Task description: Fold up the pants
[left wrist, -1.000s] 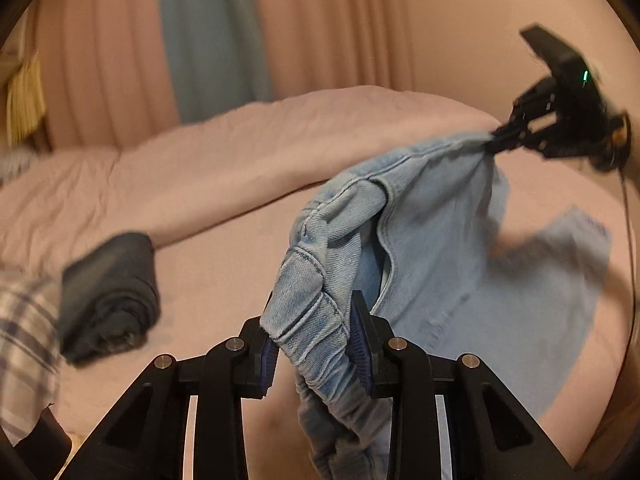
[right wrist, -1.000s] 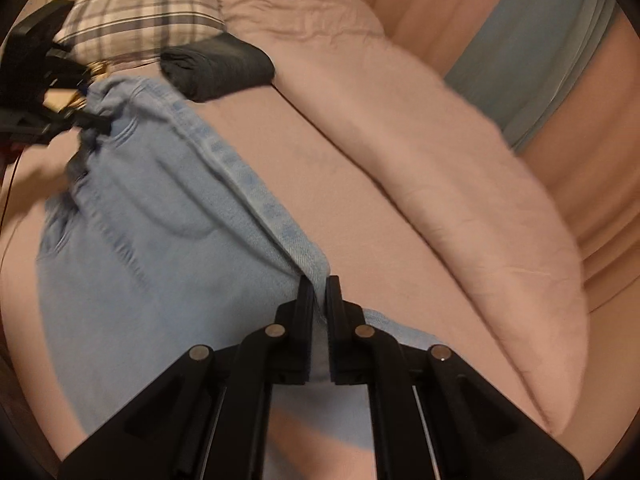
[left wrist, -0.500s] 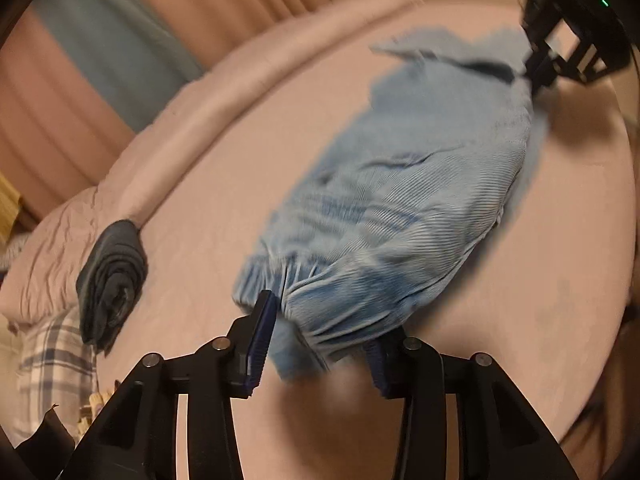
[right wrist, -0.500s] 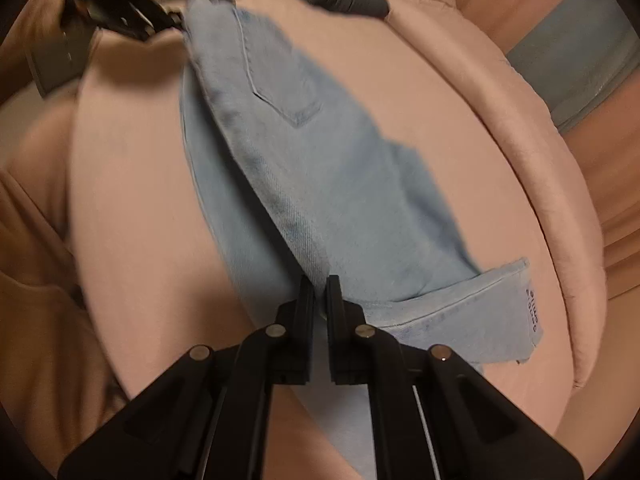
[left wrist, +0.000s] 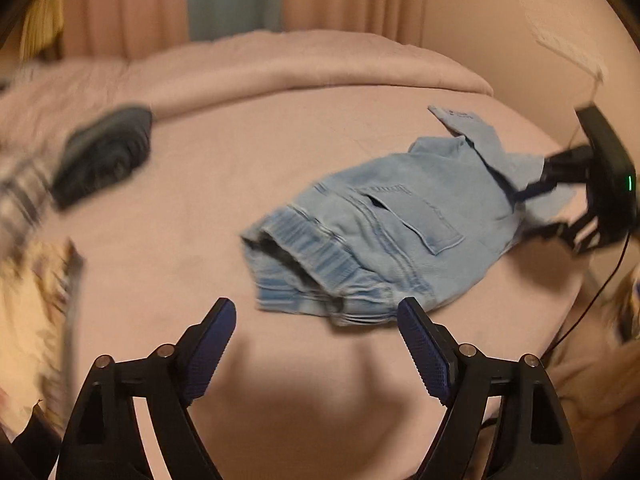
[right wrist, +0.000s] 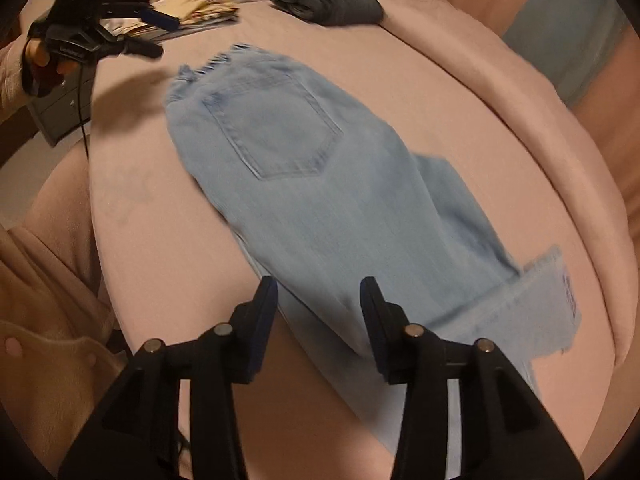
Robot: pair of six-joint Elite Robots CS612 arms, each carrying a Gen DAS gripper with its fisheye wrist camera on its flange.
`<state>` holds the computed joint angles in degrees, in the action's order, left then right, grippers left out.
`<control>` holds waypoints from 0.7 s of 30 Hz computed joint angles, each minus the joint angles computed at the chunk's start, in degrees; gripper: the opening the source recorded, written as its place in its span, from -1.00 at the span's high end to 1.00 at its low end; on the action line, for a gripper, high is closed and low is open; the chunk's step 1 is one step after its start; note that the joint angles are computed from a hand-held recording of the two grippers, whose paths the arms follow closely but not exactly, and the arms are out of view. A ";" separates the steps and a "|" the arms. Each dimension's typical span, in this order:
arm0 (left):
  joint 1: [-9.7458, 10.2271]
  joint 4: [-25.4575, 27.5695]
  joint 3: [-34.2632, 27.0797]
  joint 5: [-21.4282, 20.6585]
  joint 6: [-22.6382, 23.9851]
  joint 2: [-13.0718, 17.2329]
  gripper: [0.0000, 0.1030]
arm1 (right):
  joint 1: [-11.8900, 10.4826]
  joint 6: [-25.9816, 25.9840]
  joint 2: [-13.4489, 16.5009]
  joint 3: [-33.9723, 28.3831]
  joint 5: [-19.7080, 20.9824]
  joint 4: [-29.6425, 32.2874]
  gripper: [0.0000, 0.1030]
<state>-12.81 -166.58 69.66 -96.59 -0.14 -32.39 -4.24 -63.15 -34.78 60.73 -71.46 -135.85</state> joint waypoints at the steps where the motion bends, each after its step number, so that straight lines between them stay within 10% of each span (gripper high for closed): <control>1: 0.16 0.37 -0.36 -2.05 -1.67 0.30 -0.60 | 0.33 -0.81 0.03 0.41 -0.64 -0.95 0.17; 9: 1.75 4.16 -6.22 -18.56 -16.70 4.35 -0.56 | 2.32 -3.84 1.16 1.91 -3.28 -6.92 0.20; 12: 1.51 4.25 -6.67 -16.94 -18.98 4.55 0.10 | 3.00 -4.80 1.43 2.48 -4.30 -9.05 0.32; 15: 1.22 3.88 -6.28 -15.94 -16.96 4.00 0.24 | 3.58 -5.19 1.37 2.59 -4.84 -8.51 0.75; 21: 1.46 -0.36 -10.10 -11.94 -14.19 3.95 0.32 | 3.43 -0.43 2.13 -1.71 -2.67 -4.72 0.83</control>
